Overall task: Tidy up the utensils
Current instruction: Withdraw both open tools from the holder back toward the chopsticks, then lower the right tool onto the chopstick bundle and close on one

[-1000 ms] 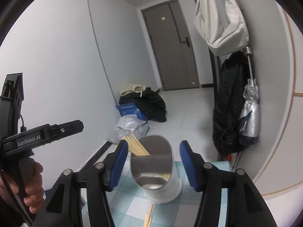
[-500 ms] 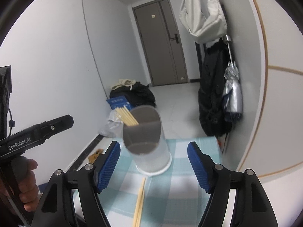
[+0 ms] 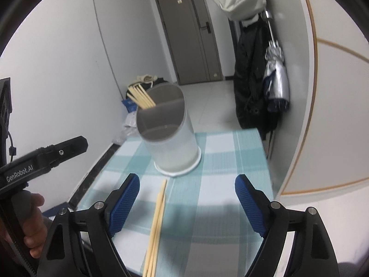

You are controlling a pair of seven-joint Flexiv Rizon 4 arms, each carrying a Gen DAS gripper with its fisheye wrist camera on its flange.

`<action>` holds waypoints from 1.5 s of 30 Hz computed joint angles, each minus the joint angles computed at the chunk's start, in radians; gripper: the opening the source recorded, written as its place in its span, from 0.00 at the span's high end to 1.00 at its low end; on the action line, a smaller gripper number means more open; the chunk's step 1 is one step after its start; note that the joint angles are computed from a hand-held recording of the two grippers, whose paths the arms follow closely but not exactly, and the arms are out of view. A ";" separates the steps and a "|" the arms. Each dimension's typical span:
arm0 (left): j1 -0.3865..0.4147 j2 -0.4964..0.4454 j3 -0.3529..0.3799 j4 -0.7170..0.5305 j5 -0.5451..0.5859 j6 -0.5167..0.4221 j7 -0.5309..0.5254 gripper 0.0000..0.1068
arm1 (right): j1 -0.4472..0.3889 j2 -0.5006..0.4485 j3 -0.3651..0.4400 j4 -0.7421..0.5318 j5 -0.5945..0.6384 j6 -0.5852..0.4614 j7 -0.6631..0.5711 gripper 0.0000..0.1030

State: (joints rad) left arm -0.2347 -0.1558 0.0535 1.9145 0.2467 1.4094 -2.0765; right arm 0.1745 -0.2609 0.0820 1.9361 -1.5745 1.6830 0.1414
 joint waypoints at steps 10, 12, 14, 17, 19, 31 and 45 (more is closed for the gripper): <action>0.036 -0.038 -0.035 0.061 -0.118 0.028 0.075 0.15 | 0.047 -0.020 0.074 0.087 0.420 -0.094 -0.386 0.18; 0.049 -0.042 -0.049 0.077 -0.177 0.027 0.115 0.15 | 0.054 -0.026 0.094 0.088 0.493 -0.116 -0.455 0.18; 0.054 -0.044 -0.048 0.091 -0.208 0.037 0.143 0.15 | 0.036 -0.045 0.159 0.074 0.619 -0.164 -0.578 0.18; 0.040 -0.049 -0.014 0.085 -0.203 0.030 0.127 0.15 | 0.017 -0.080 0.238 0.033 0.774 -0.245 -0.731 0.18; 0.068 -0.050 -0.040 0.100 -0.266 0.032 0.162 0.15 | 0.025 -0.101 0.259 0.003 0.839 -0.297 -0.801 0.19; 0.113 -0.053 -0.057 0.115 -0.406 0.030 0.221 0.15 | 0.141 -0.232 0.274 -0.221 1.101 -0.596 -1.138 0.51; 0.132 -0.048 -0.086 0.130 -0.549 -0.005 0.275 0.15 | 0.304 -0.231 0.138 -0.298 1.245 -0.747 -1.291 0.70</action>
